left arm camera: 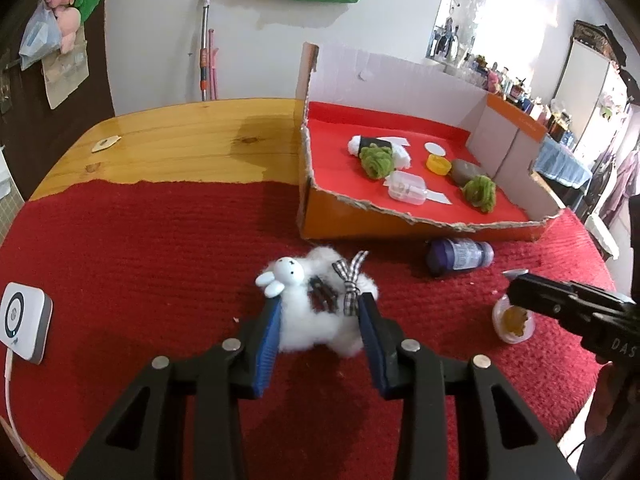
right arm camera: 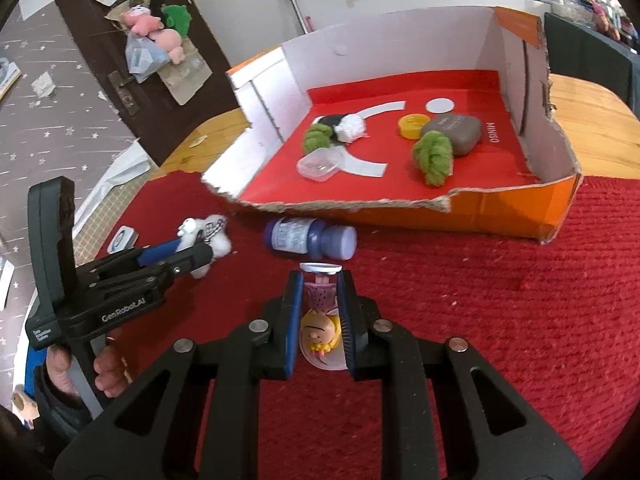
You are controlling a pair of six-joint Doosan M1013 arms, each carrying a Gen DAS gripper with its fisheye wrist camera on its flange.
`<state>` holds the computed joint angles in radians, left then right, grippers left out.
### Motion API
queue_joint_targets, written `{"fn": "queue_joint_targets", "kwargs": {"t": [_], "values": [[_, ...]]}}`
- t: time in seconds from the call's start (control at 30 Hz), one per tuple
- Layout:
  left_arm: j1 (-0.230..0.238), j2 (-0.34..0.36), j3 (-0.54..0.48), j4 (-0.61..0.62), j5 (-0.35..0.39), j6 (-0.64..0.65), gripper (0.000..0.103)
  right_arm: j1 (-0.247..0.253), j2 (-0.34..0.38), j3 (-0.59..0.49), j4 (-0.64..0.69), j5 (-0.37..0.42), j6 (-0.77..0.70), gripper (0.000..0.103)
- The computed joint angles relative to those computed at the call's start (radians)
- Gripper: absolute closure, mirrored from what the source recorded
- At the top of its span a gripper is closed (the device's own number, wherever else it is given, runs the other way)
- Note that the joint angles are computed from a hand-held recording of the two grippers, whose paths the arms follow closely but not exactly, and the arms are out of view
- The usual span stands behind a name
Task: Organize objects
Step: 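Grasp the white sheep plush with the left tool while the right tool grasps the doll dish, then carry the sheep plush and the doll into the box with both tools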
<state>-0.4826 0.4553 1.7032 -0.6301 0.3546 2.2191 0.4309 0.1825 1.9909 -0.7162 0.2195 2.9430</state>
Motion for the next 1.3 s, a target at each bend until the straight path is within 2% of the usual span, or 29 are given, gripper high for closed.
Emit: {"fn": "queue_joint_targets", "kwargs": {"t": [0.13,0.27,0.5,0.9,1.3], "values": [[0.002,-0.010,0.007,-0.031,0.000,0.025,0.063,0.003,-0.007,0.005,-0.040,-0.014,0.040,0.086],[0.002,-0.025,0.016,-0.112,-0.002,0.103,0.063,0.000,-0.022,0.012,-0.132,-0.007,0.136,0.086],[-0.001,-0.036,0.009,-0.176,0.019,0.164,0.063,-0.008,-0.050,0.028,-0.256,0.000,0.272,0.086],[-0.013,-0.055,-0.013,-0.198,0.062,0.193,0.063,-0.007,-0.096,0.035,-0.425,0.005,0.429,0.086],[-0.028,-0.039,-0.036,-0.210,0.078,0.203,0.063,-0.015,-0.100,0.035,-0.394,0.008,0.395,0.086]]}}
